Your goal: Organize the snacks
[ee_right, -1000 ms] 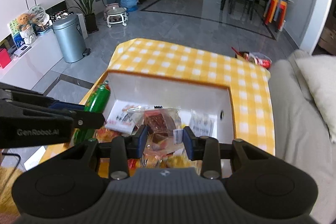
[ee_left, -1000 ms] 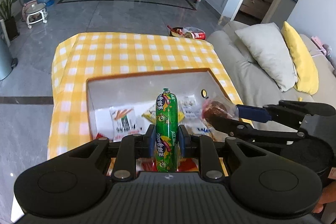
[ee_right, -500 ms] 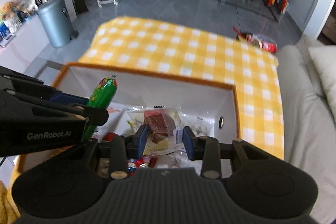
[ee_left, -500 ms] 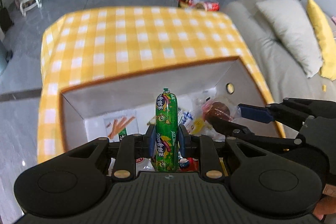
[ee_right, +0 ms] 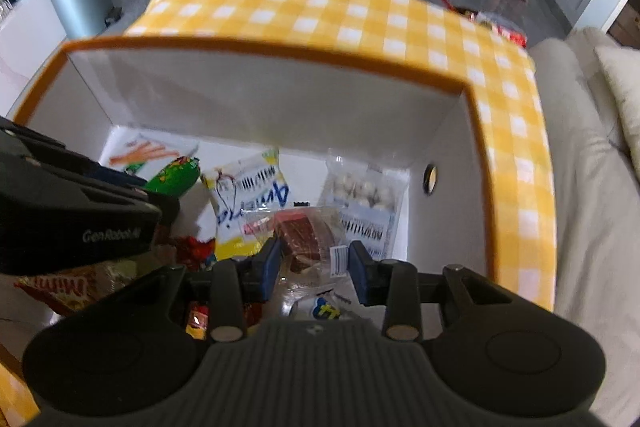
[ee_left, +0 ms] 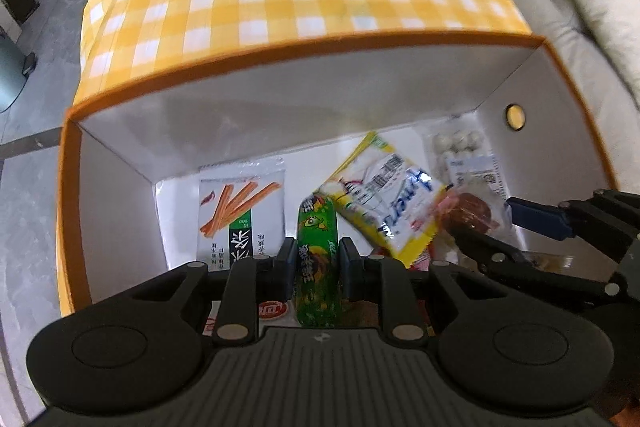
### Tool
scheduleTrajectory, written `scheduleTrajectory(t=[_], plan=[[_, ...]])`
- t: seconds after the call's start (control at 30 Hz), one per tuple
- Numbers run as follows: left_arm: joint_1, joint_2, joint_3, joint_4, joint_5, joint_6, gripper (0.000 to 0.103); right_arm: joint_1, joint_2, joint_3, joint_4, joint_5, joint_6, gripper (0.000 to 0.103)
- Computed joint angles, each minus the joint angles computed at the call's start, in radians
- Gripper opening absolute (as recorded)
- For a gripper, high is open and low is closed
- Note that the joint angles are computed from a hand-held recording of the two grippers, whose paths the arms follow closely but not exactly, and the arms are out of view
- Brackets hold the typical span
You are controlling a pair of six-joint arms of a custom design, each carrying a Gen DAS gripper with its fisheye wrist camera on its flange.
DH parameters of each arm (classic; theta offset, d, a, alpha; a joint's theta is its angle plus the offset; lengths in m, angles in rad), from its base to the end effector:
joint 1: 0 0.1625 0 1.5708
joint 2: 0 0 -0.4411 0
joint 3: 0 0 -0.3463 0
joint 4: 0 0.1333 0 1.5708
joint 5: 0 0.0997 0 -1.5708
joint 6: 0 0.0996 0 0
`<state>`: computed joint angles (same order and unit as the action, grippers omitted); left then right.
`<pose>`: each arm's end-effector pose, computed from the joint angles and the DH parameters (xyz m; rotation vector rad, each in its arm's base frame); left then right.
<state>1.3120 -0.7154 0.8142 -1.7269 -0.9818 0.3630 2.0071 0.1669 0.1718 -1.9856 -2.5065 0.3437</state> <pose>-0.0177 -0.8041 0.3407 0.7591 2.4349 -0.0327 0.4139 -0.7620 -0.0772 0.0610 -2.2518 0.5119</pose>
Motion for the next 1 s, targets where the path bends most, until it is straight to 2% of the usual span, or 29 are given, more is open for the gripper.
scheduleTrajectory(t=[0.2,0.27,0.43,0.47,0.5,0.57,0.63,0.8,0.87,1.0], plan=[[0.007,0.008,-0.001,0.014,0.017,-0.024,0.025,-0.007,-0.036,0.102,-0.093,0.017,-0.05,0.038],[0.005,0.016,-0.014,0.035,0.029,-0.031,0.03,-0.01,-0.047,0.128,-0.112,0.023,-0.046,0.039],[0.002,0.035,-0.037,0.051,0.039,-0.027,0.034,-0.016,-0.062,0.142,-0.088,0.045,-0.006,0.046],[0.002,0.037,-0.042,0.053,0.032,-0.023,0.043,-0.018,-0.063,0.136,-0.073,0.054,0.003,0.051],[0.002,0.033,-0.037,0.044,0.025,-0.014,0.047,-0.019,-0.061,0.128,-0.058,0.062,0.01,0.054],[-0.001,0.025,-0.03,0.028,0.014,0.001,0.073,-0.022,-0.064,0.125,-0.043,0.078,0.014,0.066],[-0.008,0.009,-0.006,-0.004,0.017,0.014,0.08,-0.02,-0.065,0.125,-0.045,0.077,-0.001,0.07],[-0.03,-0.027,0.037,-0.067,0.023,0.063,0.084,-0.004,-0.054,0.085,-0.017,0.061,-0.048,0.076],[-0.038,-0.044,0.05,-0.089,0.013,0.078,0.084,0.006,-0.04,0.044,0.021,0.049,-0.054,0.083],[-0.054,-0.077,0.087,-0.148,0.0,0.067,0.084,0.024,0.001,-0.087,0.14,0.022,-0.028,0.085]])
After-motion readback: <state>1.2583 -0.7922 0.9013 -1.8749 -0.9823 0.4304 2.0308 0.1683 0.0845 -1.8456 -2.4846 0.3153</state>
